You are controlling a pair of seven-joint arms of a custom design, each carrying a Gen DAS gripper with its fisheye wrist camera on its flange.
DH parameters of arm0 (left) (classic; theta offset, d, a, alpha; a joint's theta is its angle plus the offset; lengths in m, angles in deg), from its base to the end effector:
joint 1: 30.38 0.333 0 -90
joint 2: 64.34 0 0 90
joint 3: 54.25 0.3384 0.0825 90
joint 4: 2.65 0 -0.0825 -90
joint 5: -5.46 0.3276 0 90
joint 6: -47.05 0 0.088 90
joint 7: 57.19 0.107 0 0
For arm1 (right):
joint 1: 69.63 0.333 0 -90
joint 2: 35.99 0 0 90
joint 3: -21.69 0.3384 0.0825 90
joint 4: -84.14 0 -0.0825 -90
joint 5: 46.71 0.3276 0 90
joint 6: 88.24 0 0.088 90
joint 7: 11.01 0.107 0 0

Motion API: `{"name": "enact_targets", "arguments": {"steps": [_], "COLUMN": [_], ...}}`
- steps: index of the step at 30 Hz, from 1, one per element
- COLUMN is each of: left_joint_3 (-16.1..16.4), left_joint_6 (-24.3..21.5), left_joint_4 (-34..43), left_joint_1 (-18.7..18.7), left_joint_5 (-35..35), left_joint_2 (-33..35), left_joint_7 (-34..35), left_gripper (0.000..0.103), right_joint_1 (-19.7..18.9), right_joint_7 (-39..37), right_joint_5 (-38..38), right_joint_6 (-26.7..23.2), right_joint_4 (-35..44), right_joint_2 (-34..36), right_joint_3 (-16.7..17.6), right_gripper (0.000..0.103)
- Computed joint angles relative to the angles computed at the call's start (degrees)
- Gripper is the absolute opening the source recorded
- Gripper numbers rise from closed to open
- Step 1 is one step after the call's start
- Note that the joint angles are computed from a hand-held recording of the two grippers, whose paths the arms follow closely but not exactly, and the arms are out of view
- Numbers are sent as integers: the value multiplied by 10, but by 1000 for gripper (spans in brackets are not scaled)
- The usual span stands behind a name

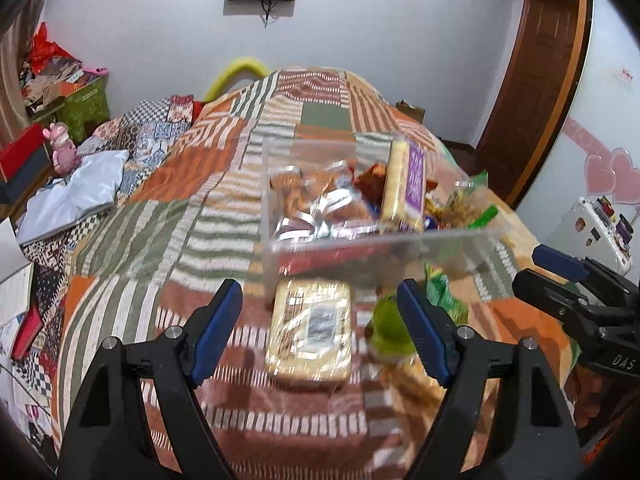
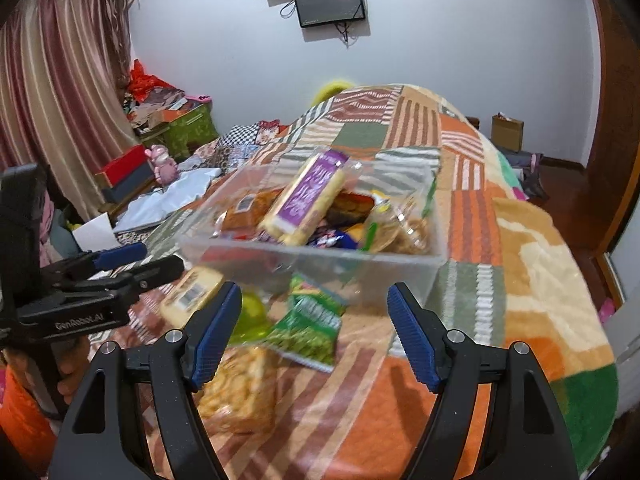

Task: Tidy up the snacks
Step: 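Grasp the bread-roll bag with the right tool while the left grasps the cream biscuit pack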

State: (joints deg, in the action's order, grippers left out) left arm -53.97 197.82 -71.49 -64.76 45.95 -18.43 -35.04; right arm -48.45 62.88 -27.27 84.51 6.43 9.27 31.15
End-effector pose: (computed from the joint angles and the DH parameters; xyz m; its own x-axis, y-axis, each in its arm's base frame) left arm 0.6230 -0.4427 0.4068 0.0116 -0.9896 0.1437 -0.7076 -0.1097 -0.6980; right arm 0.6817 0.3236 0.3999 0.4568 -0.8700 -0.1856 -0.6299 -0.1690 -0.7581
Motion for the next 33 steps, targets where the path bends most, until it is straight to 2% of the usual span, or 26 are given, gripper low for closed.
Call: {"name": "enact_targets", "arguments": {"steps": [5,11,19,21,23,25,33], "left_joint_3": [1,-5,-14,-15,-16,-17,-32], "left_joint_6": [16,35,52,51,46,44,12], "left_joint_4": [-57,-111,-150,-148,-139,-130,-38], "left_joint_1": [-2,2,10,11,11,13,22], "left_joint_5": [12,24,25,22,19,15,-40], "left_joint_2": [-25,-48,-58,-56,-50,-44,14], "left_joint_7": [-19,-36,-48,-46,-40,-36,29], "left_gripper": [80,80,80,80,80,80,79], "right_joint_1": [-3,8,29,31,26,22,-4], "right_joint_7": [-7,-10,-10,-9,-13,-17,-57], "right_joint_5": [10,11,-2,-5,-3,-3,27], "right_joint_6": [3,-12,-48,-57,-62,-75,-63], "right_joint_4": [-21,-29,-20,-16,-12,-4,-28], "right_joint_2": [-4,-2,11,14,17,21,9], "right_joint_3": [19,21,4,0,6,9,40], "right_gripper": [73,73,73,72,59,50,46]}}
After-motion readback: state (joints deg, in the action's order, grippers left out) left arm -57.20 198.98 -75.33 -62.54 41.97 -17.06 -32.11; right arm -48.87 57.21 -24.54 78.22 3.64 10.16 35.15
